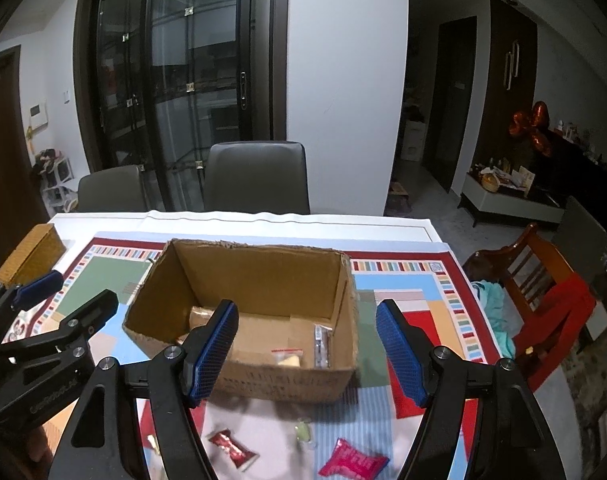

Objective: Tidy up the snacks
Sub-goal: 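Withdraw both open grippers from the box toward the remaining snacks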

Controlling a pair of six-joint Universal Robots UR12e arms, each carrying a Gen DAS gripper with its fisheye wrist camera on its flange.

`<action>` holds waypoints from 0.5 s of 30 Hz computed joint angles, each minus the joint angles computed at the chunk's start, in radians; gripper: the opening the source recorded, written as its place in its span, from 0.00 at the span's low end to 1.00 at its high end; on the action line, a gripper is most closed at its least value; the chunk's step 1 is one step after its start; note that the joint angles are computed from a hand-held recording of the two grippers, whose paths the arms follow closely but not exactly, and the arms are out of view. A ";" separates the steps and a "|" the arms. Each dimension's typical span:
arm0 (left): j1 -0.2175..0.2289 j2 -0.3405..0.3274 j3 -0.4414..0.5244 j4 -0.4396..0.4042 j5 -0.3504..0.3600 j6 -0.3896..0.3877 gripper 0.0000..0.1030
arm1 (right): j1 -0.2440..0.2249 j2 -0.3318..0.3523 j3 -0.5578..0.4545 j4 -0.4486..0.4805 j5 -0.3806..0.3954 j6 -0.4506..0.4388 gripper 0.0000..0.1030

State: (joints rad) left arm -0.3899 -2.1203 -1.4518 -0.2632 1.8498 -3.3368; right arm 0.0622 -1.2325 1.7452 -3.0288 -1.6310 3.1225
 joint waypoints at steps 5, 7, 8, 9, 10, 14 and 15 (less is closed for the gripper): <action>-0.006 0.008 -0.015 0.007 0.008 -0.001 0.72 | -0.002 -0.019 0.032 -0.014 -0.005 -0.005 0.70; -0.011 0.012 -0.025 0.011 0.013 -0.003 0.72 | -0.002 -0.024 0.042 -0.018 -0.007 -0.005 0.70; -0.013 0.016 -0.031 0.014 0.014 -0.003 0.72 | -0.003 -0.027 0.048 -0.020 -0.007 -0.005 0.70; -0.016 0.018 -0.036 0.016 0.016 -0.003 0.72 | -0.004 -0.030 0.053 -0.022 -0.008 -0.004 0.70; -0.018 0.020 -0.041 0.020 0.018 -0.002 0.72 | -0.005 -0.033 0.056 -0.021 -0.009 -0.004 0.70; -0.027 0.028 -0.059 0.031 0.023 0.003 0.72 | -0.008 -0.044 0.077 -0.028 -0.019 -0.007 0.70; -0.028 0.030 -0.063 0.032 0.026 0.003 0.72 | -0.009 -0.046 0.082 -0.031 -0.022 -0.007 0.70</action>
State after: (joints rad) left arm -0.4183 -2.0905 -1.5147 -0.2309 1.8757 -3.3334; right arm 0.0530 -1.2784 1.8276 -3.0603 -1.6534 3.1152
